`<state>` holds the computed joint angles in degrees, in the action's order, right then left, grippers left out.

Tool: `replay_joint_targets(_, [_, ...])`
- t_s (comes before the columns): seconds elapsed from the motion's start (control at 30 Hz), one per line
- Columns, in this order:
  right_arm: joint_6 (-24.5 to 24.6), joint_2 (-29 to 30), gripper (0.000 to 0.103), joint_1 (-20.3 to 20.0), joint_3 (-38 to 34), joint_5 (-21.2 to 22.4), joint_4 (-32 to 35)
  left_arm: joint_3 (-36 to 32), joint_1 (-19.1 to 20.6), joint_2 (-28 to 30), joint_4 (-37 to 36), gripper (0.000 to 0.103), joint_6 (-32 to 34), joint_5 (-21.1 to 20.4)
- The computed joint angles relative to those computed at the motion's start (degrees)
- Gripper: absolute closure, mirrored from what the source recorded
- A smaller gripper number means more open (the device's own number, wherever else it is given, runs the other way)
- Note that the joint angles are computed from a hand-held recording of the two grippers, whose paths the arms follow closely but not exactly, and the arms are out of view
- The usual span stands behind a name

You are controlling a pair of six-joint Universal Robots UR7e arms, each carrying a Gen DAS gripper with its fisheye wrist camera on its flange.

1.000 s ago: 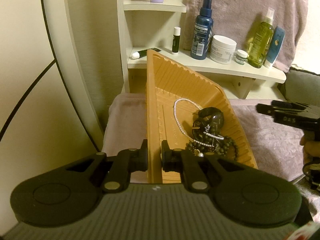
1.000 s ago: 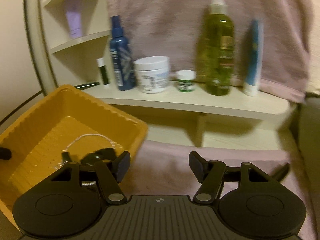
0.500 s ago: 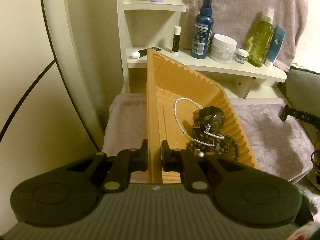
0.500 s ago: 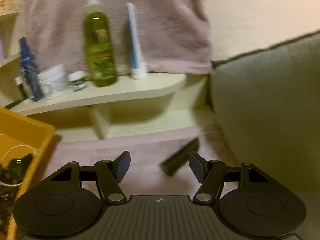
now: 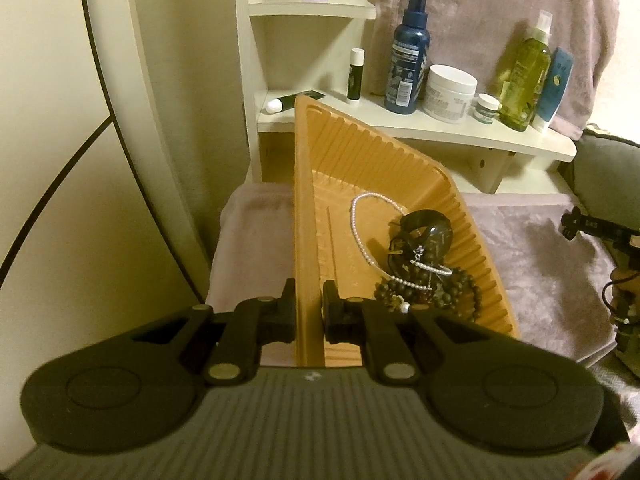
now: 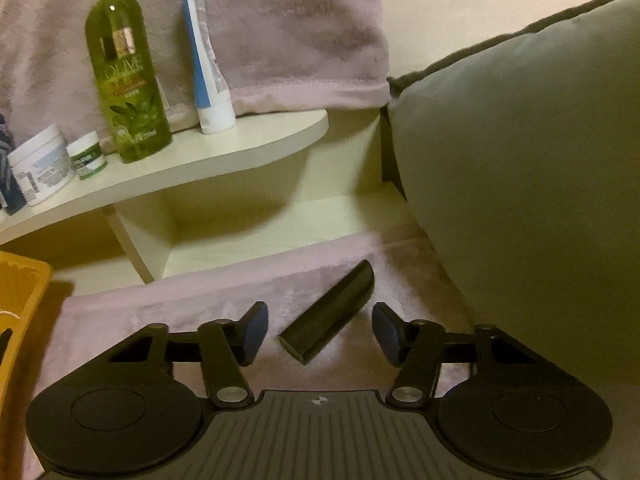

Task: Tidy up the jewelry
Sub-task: 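Move the open right tool to the black tube and grasp it, then carry the black tube into the orange tray and open the right tool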

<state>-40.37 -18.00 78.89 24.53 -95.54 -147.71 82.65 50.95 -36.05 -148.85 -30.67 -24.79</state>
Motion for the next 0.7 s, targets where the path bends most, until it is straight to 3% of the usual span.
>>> replay_joint_targets(0.13, [-0.6, 2.6, 0.055, 0.3, -4.9, -1.6, 2.8, 0.1, 0.1, -0.1, 0.4, 0.092, -0.4, -0.1])
replay_joint_targets(0.27, [-2.2, 2.7, 0.064, 0.5, -4.9, -1.9, 3.0, 0.0, 0.1, -0.1, 0.7, 0.092, -0.5, -0.1])
replay_joint_targets(0.4, [-4.8, 0.8, 0.075, 0.5, -1.3, -1.8, 1.4, -0.2, 0.1, 0.0, 1.0, 0.092, -0.7, 0.0])
replay_joint_targets(0.7, [-9.2, -7.1, 0.079, 0.2, 13.0, 1.4, -2.8, -0.1, 0.1, 0.0, 0.6, 0.092, -0.6, 0.1])
